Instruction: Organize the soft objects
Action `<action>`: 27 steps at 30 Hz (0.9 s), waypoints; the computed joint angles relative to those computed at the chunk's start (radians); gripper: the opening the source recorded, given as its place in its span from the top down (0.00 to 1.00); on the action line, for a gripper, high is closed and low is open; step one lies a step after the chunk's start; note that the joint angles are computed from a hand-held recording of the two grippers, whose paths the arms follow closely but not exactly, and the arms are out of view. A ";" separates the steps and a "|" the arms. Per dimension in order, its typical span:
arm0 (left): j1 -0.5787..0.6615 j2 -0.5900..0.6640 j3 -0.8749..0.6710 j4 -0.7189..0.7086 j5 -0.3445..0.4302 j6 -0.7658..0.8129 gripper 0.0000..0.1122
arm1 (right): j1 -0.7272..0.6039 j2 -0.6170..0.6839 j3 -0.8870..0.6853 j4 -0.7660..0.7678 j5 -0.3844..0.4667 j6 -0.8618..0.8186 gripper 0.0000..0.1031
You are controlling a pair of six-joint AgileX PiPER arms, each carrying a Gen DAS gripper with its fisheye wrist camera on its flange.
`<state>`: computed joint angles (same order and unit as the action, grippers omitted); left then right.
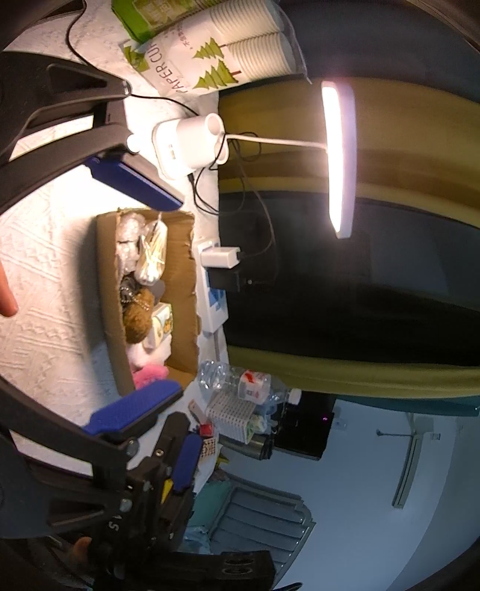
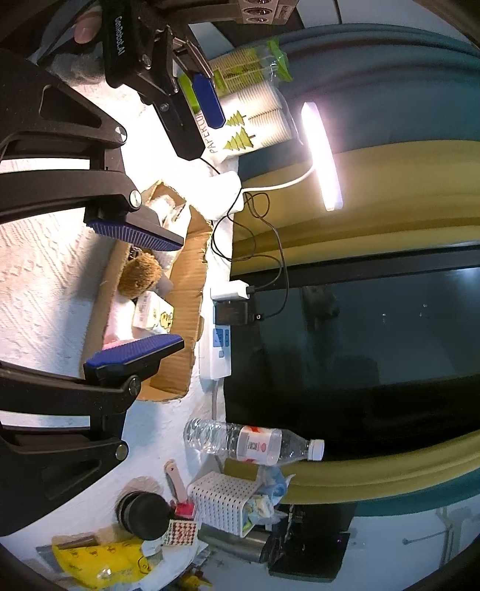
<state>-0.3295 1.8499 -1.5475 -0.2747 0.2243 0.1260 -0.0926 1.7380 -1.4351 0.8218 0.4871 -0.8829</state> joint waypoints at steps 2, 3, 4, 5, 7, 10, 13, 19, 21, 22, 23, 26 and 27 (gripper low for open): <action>-0.009 -0.028 0.035 0.037 -0.010 -0.033 0.16 | -0.001 -0.026 0.030 0.007 -0.009 -0.008 0.52; -0.013 -0.036 0.046 0.058 -0.013 -0.053 0.16 | -0.001 -0.038 0.044 0.011 -0.013 -0.013 0.52; -0.019 -0.054 0.070 0.086 -0.020 -0.077 0.16 | -0.004 -0.052 0.061 0.014 -0.014 -0.018 0.52; -0.024 -0.065 0.084 0.107 -0.023 -0.096 0.16 | -0.004 -0.069 0.082 0.014 -0.021 -0.019 0.52; -0.033 -0.089 0.113 0.160 -0.025 -0.146 0.16 | -0.005 -0.095 0.111 0.019 -0.027 -0.028 0.52; -0.048 -0.120 0.148 0.263 -0.027 -0.250 0.16 | -0.005 -0.143 0.165 0.011 -0.041 -0.028 0.52; -0.063 -0.164 0.206 0.376 -0.050 -0.361 0.16 | -0.002 -0.196 0.218 -0.006 -0.060 -0.015 0.45; -0.107 -0.248 0.290 0.745 -0.021 -0.723 0.16 | -0.008 -0.322 0.325 -0.054 -0.100 0.041 0.39; -0.119 -0.272 0.309 0.801 -0.007 -0.777 0.16 | -0.014 -0.358 0.348 -0.084 -0.099 0.073 0.39; -0.126 -0.281 0.311 0.840 0.012 -0.815 0.16 | -0.014 -0.370 0.354 -0.101 -0.098 0.090 0.39; -0.134 -0.289 0.314 0.882 0.028 -0.857 0.16 | -0.016 -0.393 0.366 -0.129 -0.098 0.118 0.39; -0.146 -0.327 0.338 0.922 0.031 -0.894 0.16 | -0.019 -0.434 0.380 -0.184 -0.091 0.173 0.39; -0.146 -0.339 0.346 0.897 0.025 -0.868 0.16 | -0.019 -0.444 0.382 -0.207 -0.088 0.197 0.38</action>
